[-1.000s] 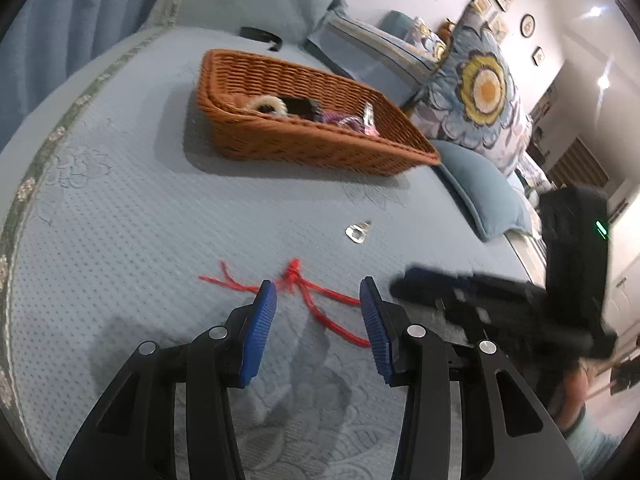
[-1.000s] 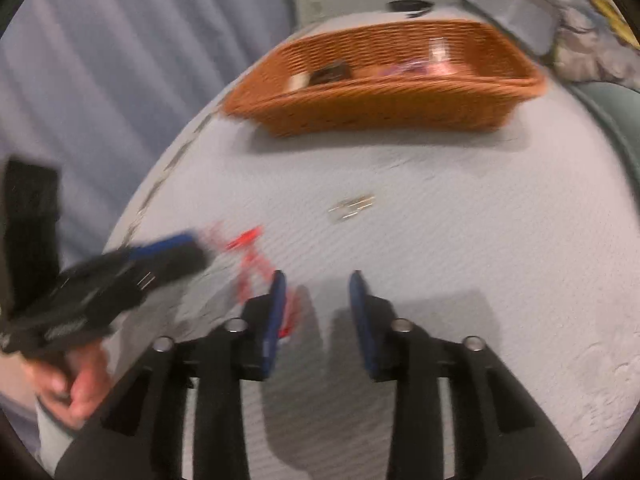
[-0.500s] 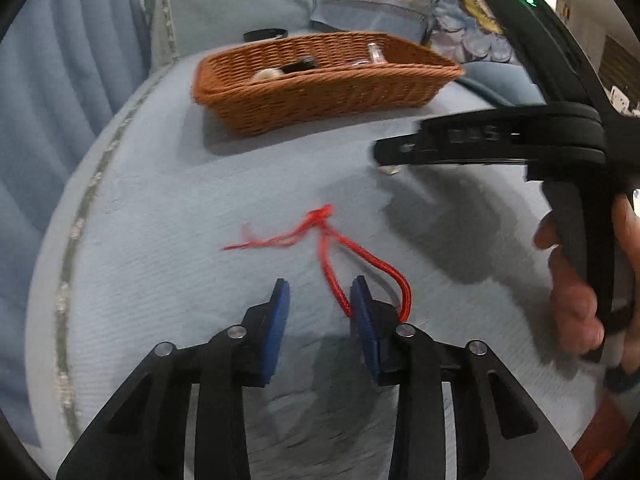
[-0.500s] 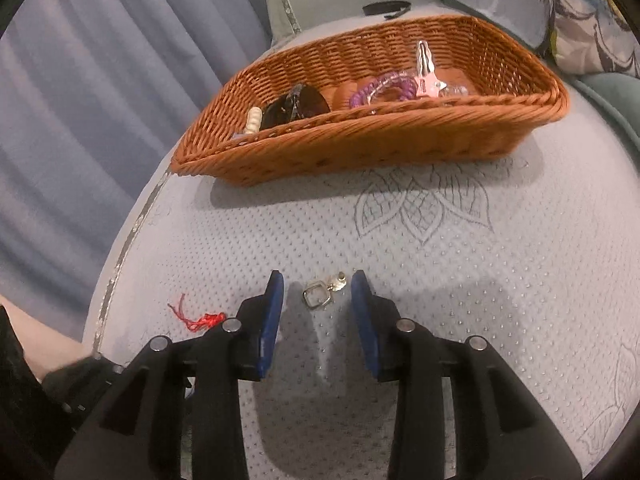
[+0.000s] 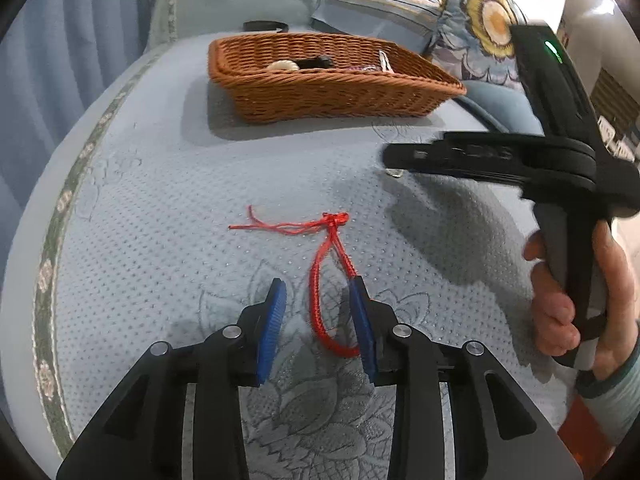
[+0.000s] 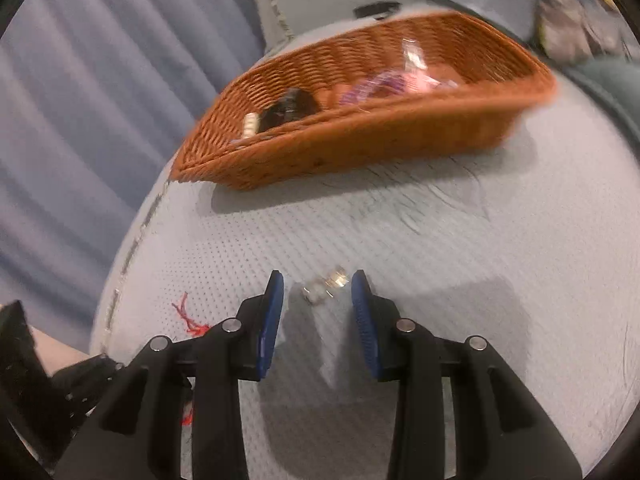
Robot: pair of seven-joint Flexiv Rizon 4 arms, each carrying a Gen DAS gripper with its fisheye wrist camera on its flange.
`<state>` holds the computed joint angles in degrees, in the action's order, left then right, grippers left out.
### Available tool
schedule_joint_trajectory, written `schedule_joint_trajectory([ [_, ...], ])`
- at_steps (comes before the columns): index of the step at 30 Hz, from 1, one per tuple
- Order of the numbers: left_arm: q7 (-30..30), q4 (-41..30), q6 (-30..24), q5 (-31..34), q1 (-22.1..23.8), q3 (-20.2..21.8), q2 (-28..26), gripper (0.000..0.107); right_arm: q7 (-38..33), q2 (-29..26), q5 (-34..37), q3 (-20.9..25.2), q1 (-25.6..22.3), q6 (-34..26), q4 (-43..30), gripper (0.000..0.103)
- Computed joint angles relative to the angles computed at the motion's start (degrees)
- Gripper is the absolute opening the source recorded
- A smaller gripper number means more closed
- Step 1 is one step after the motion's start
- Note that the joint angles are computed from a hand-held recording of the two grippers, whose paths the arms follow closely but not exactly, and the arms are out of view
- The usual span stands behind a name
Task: Organize jewelry
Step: 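Close the left tool on the red string while the right tool grips the silver charm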
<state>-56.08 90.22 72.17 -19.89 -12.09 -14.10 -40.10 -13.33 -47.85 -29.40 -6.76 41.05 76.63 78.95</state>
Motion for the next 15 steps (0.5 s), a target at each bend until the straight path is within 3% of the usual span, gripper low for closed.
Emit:
schedule_joint_trajectory([
  [3,1.21,0.67,0.19,-0.22,0.78,-0.85,0.24,0.031,-1.64,0.00,-0.79,0.13,0.00,2.35,0.65,0.032],
  [8,2.16,0.73,-0.71,-1.16,1.31,-1.28,0.40,0.031,1.41,2.59,-1.30,-2.89,2.27,2.67,5.29,0.032],
  [10,1.96,0.60,-0.33,-0.40,0.47,-0.25,0.40,0.031,1.08,2.46,-2.28,-2.53,2.30,-0.54,4.01,0.032],
  [15,0.53,-0.06,1.76,2.75,-1.87,2.48,-0.14,0.031,-3.37,-1.57,-5.41,-0.56,2.53,-15.23,-6.04,0.032],
])
